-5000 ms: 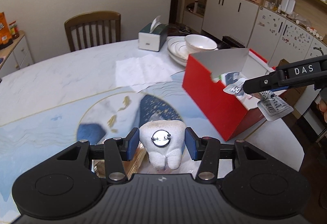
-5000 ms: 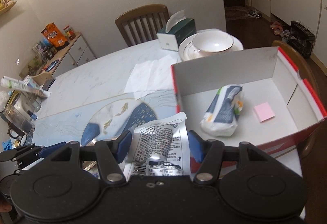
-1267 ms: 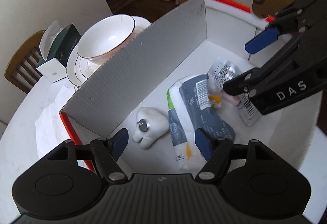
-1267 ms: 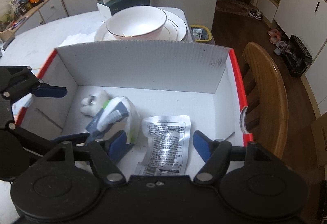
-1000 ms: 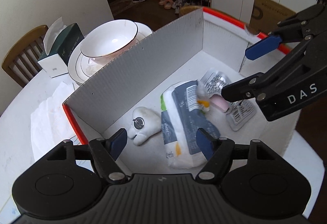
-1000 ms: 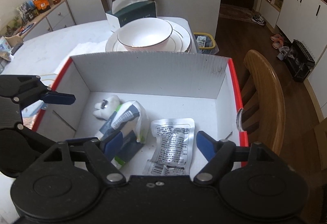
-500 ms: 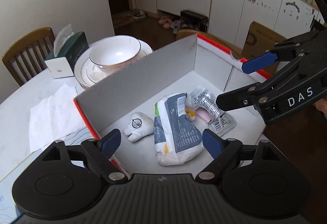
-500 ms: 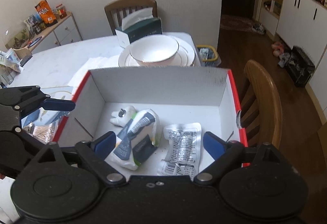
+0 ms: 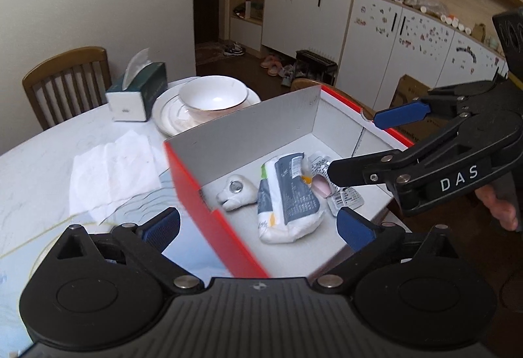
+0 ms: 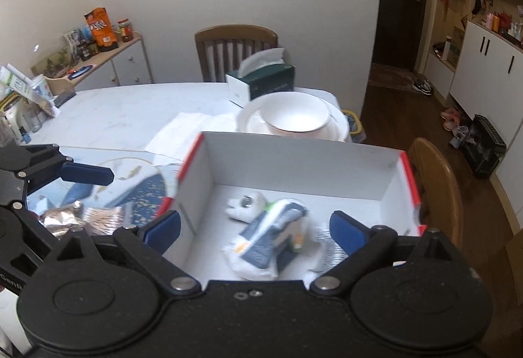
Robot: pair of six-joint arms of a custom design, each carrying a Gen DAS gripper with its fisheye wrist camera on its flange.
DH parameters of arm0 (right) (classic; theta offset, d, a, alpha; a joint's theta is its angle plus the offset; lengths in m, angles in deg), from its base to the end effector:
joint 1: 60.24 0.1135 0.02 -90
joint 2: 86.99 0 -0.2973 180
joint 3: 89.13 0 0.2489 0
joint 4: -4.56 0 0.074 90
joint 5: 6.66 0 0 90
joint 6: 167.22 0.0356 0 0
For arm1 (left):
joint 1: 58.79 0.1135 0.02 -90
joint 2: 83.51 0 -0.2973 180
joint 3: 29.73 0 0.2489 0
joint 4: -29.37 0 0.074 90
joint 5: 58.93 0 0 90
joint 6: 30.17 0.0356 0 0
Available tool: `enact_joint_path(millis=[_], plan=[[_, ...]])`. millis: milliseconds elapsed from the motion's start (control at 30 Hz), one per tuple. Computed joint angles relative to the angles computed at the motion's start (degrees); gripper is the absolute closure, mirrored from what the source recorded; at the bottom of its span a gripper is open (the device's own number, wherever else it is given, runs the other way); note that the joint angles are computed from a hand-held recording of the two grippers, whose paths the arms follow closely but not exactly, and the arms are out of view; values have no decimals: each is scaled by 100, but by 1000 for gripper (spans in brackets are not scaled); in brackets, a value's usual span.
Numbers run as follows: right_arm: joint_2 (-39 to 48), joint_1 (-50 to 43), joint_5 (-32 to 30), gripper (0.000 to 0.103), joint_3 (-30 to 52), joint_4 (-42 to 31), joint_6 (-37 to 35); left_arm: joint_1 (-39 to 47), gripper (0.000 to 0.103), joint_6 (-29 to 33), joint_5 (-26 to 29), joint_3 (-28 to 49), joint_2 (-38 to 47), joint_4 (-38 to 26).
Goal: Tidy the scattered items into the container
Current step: 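Open both grippers to drop the plush and foil packet into the box, then move both grippers away from the box toward the scattered items on the table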
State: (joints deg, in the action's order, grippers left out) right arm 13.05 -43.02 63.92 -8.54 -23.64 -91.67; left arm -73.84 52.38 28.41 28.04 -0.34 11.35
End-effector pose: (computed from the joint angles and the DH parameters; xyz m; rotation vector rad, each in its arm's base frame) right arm 0.3585 0.1235 0.2439 -0.8006 2.2451 0.4291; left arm 0.2796 -0.0735 0.2266 0.1313 2.3283 -0.1427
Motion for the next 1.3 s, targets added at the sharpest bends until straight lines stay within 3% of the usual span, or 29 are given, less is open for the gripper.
enact_joint_path(millis=[433,800,1033,1300], plan=[[-608,1258,716,5,-823,464,822,1439,0,602,575,-1405,-2148,-537],[-787,2506,1699,5,-1384,833,1640,4120,1,2193,2081,-2132,-3391,-1354],[-565,3028,2071,5,-1466,936,2061,5994,1,3648,3024,-2282,-3247,-1701],[-47,3454,2400,7,-1504,1127,2383,7244,1,4773,3315,-2628,-2549,-1095]])
